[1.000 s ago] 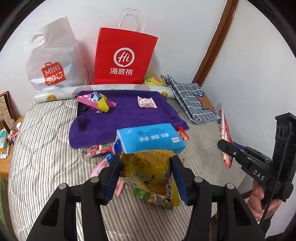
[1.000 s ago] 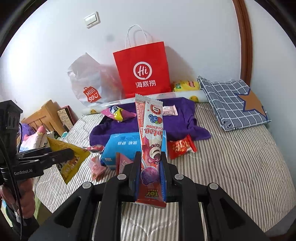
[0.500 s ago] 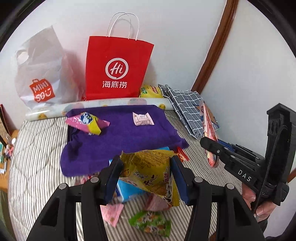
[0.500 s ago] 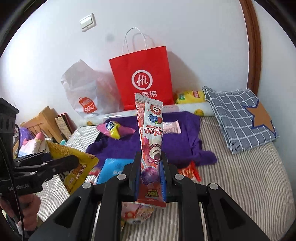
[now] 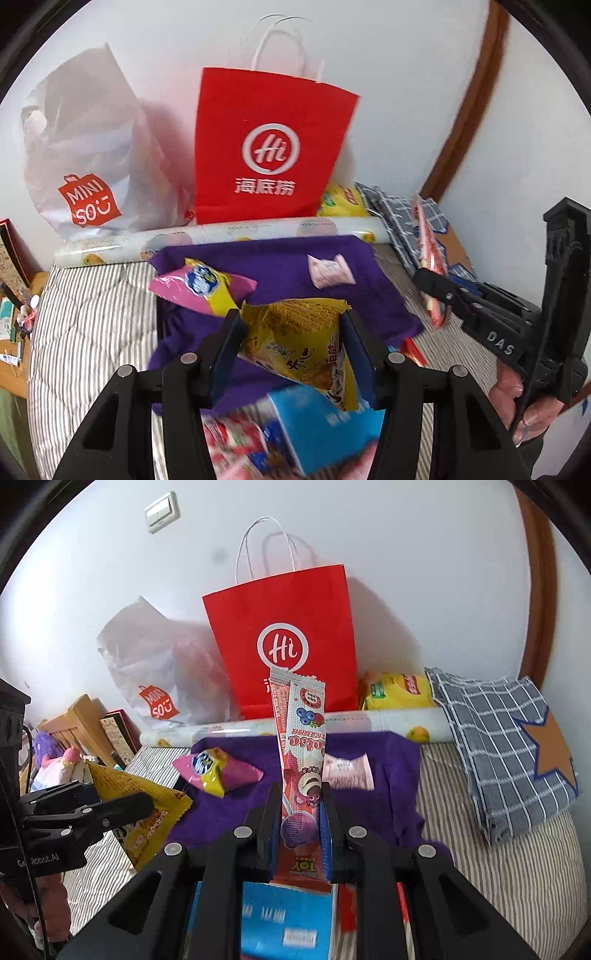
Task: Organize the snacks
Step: 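Carry the yellow chip bag with the left gripper while the right places the candy stick on the towel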
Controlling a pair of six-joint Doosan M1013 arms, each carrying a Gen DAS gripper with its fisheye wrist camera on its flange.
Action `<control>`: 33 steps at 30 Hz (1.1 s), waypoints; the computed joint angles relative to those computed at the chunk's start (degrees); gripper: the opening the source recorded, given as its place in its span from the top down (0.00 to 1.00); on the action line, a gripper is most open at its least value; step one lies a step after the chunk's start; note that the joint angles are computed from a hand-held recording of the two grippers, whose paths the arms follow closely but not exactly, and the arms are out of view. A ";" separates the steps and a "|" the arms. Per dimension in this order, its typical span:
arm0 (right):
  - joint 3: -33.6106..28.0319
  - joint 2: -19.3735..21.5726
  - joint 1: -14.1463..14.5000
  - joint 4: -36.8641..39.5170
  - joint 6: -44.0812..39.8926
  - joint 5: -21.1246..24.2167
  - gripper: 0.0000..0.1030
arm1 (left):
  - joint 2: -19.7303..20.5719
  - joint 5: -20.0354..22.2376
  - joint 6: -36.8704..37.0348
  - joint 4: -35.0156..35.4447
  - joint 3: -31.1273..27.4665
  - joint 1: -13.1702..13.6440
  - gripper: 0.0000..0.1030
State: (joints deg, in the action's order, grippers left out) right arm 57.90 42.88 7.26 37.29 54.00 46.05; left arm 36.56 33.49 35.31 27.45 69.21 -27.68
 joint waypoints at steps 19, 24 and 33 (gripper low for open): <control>-11.68 10.33 1.13 -10.20 6.96 6.42 0.83 | 4.66 0.61 1.99 -7.12 -0.96 4.49 0.49; -13.88 12.07 1.43 -12.74 8.15 9.22 0.83 | 5.12 1.93 1.29 -5.56 -1.37 4.21 0.49; -15.24 13.25 1.85 -14.87 8.01 11.27 0.82 | 5.80 2.97 2.72 -7.01 -2.10 4.28 0.49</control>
